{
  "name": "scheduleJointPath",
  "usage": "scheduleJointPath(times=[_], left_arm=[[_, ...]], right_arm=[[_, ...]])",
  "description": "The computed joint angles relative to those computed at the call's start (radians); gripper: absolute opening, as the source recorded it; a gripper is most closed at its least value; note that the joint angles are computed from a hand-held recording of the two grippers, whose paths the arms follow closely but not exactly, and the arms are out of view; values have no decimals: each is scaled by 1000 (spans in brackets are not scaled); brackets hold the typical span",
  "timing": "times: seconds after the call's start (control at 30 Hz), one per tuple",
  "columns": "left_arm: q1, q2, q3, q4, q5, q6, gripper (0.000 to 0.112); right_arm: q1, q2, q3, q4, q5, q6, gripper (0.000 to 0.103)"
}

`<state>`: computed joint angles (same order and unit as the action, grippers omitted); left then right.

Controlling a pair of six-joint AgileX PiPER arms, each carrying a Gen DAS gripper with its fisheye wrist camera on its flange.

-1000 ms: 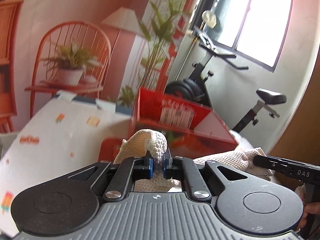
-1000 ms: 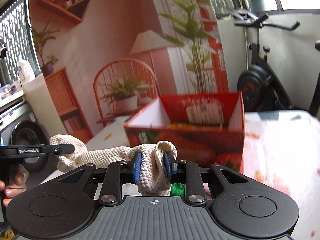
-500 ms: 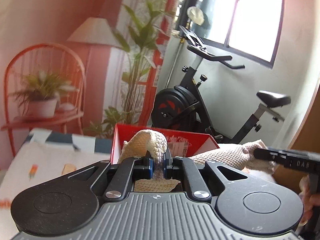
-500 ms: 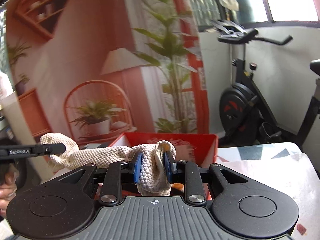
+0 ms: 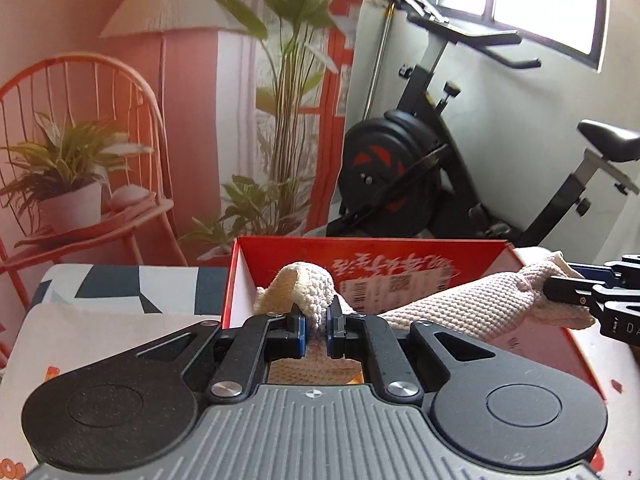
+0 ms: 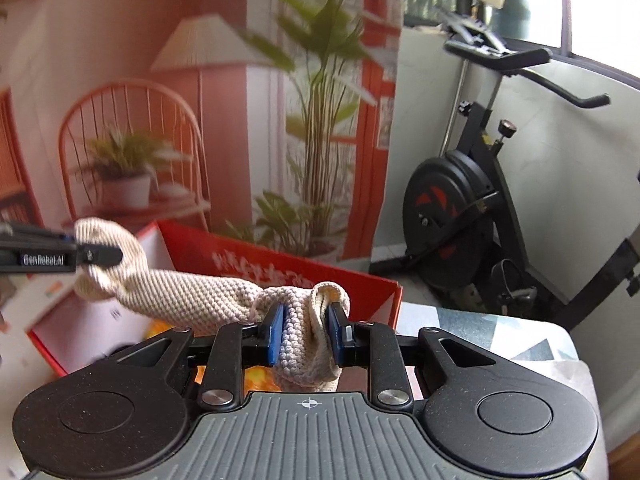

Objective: Organize soft objects
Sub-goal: 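Lift the beige knit cloth with both grippers and carry it over the red box, then open both grippers to drop the beige cloth into the box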

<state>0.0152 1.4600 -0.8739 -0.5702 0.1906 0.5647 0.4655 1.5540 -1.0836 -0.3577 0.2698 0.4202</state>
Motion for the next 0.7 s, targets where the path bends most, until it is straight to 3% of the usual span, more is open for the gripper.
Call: scheduleJointPath(times=[0.1, 0.27, 0.37, 0.43, 0.5, 0.57, 0.7], left_arm=[[15, 65, -56, 10, 33, -28, 10], [8, 144, -138, 206, 63, -216, 11], [16, 165, -154, 204, 79, -198, 12], [15, 164, -149, 227, 78, -200, 16], [16, 160, -145, 263, 74, -222, 30], [25, 154, -138, 229, 71, -182, 37], [33, 150, -141, 190, 79, -148, 38]], right_arm=[[-1, 55, -32, 36, 7, -23, 22], [17, 129, -104, -5, 61, 19, 21], [35, 170, -156, -30, 112, 51, 21], [47, 199, -189, -49, 147, 74, 21], [53, 222, -217, -59, 175, 80, 21], [64, 235, -230, -92, 197, 108, 21], [73, 257, -251, -109, 235, 125, 21]])
